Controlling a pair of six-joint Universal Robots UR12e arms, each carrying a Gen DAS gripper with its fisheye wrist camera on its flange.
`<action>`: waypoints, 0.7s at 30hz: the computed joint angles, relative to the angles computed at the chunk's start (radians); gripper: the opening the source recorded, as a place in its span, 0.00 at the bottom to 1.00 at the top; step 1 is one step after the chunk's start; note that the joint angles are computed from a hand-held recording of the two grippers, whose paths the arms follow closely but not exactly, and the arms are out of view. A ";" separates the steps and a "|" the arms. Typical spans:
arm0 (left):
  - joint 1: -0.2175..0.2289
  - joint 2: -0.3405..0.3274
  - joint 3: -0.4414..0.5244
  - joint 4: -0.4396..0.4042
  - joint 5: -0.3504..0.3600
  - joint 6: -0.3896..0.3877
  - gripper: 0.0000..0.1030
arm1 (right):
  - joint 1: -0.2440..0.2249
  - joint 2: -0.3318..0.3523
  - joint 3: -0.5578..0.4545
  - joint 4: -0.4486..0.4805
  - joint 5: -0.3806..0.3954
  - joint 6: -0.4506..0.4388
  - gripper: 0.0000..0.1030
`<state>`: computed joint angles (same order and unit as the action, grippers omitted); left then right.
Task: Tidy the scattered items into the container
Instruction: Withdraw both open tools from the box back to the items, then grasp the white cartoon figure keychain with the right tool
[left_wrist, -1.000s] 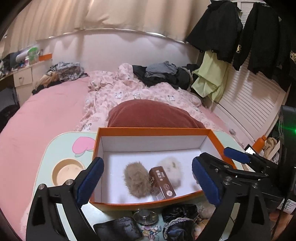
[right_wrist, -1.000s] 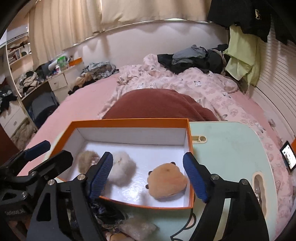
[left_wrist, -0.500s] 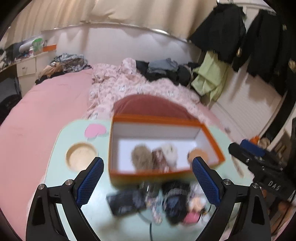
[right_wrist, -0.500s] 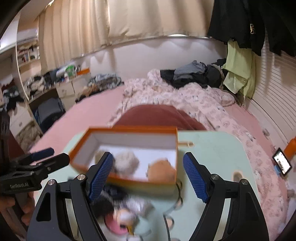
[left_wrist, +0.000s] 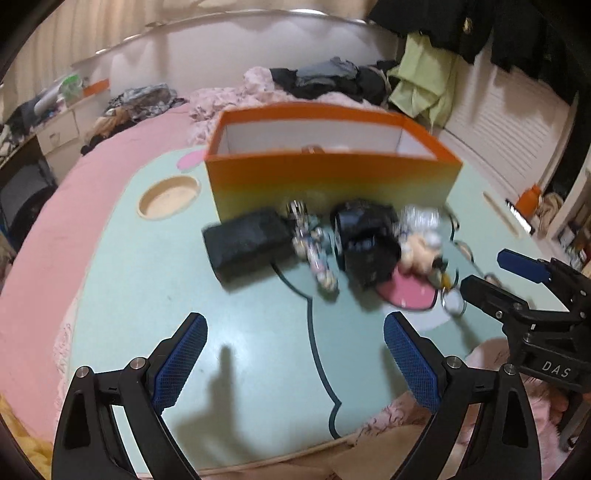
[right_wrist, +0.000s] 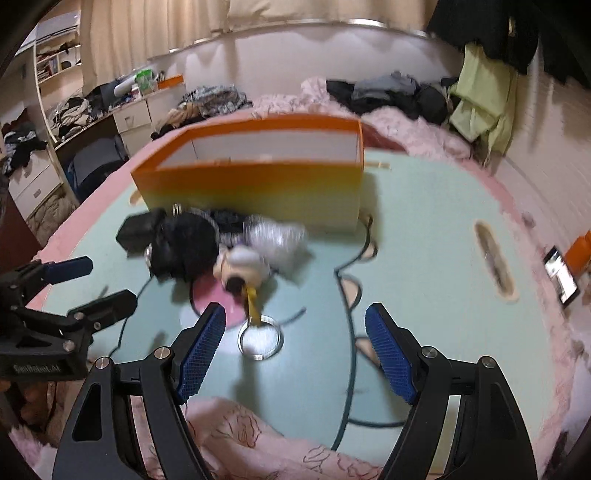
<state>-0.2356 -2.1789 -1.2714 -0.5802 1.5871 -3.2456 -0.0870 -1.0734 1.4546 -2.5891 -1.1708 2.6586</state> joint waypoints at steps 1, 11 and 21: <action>-0.001 -0.005 0.007 -0.025 0.008 0.000 0.93 | -0.001 0.003 -0.006 0.024 0.002 -0.001 0.76; -0.002 -0.018 0.019 -0.045 0.041 -0.022 1.00 | 0.014 0.006 -0.001 0.002 -0.083 -0.011 0.76; 0.001 -0.018 0.011 -0.029 0.039 -0.020 1.00 | 0.014 0.006 -0.005 0.024 -0.066 -0.037 0.76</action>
